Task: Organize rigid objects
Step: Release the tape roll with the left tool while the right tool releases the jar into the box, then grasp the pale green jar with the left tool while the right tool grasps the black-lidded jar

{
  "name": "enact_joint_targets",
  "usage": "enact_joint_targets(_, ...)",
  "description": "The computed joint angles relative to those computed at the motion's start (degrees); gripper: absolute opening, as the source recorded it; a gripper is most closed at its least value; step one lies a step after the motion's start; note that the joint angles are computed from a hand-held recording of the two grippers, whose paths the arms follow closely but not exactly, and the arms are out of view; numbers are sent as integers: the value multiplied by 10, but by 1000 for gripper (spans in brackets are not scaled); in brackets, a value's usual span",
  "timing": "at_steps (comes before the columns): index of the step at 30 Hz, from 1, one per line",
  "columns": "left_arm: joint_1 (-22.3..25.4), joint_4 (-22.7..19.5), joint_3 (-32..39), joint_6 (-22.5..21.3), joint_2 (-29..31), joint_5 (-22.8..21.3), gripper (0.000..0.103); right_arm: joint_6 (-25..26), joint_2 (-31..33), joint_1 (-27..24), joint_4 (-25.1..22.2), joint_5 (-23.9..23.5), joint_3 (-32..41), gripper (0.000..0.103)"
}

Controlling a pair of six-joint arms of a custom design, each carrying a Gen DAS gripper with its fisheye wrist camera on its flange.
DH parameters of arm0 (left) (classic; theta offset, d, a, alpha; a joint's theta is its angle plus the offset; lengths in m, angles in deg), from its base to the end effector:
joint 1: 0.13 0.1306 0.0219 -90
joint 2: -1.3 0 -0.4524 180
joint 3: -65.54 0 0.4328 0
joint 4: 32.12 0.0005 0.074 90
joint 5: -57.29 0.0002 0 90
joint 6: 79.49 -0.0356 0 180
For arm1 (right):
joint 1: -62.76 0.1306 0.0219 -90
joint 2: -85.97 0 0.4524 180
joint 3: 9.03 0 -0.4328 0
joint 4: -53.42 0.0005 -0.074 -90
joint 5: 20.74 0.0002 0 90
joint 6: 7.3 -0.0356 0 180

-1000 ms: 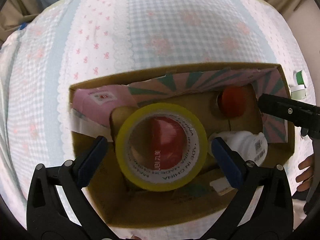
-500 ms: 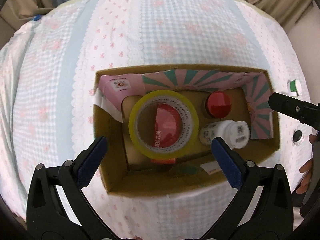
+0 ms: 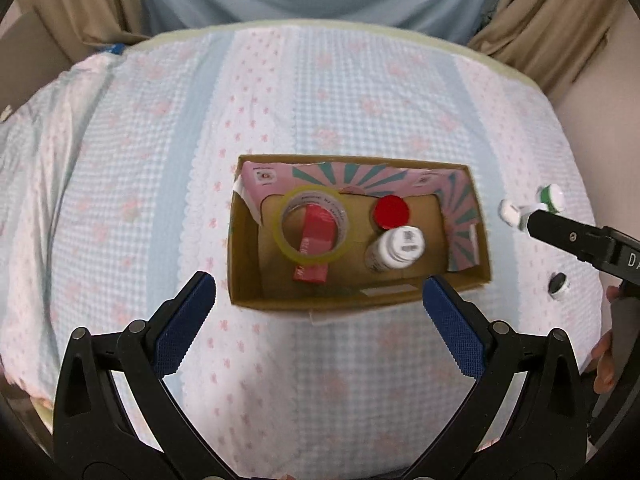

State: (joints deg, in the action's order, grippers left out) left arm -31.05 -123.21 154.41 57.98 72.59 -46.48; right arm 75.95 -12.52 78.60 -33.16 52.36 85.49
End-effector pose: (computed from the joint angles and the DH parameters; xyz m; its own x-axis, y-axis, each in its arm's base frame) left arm 0.2786 -0.1576 0.5856 -0.8811 -0.3066 -0.3601 -0.3080 0.9498 -0.0549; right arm 0.3890 0.1206 0.5718 -0.9563 -0.1544 -0.2481 -0.2294 0.9226 0.3101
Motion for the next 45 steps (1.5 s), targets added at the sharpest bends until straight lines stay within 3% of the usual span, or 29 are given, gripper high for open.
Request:
enact_joint_targets(6, -65, 8, 39, 30, 9, -27, 103, 21, -34, -44, -42, 34, 19, 103)
enact_joint_targets(17, -143, 48, 127, 46, 104, -43, 103, 95, -50, -223, -68, 76, 63, 103)
enact_joint_targets(24, -176, 30, 249, 13, 224, -65, 103, 182, -14, -370, -70, 29, 65, 103)
enact_joint_targets(28, -175, 48, 310, -40, 293, -22, 103, 203, 15, -420, -70, 15, 62, 103)
enact_joint_targets(32, -175, 31, 380, -111, 364, 4, 103, 192, 39, -447, -71, 4, 45, 103)
enact_joint_targets(40, -163, -11, 492, -252, 497, 68, 103, 154, 71, -459, -31, 24, -7, 103)
enact_joint_targets(45, -159, -40, 544, -332, 572, 72, 103, 124, 79, -459, 15, 31, -54, 103)
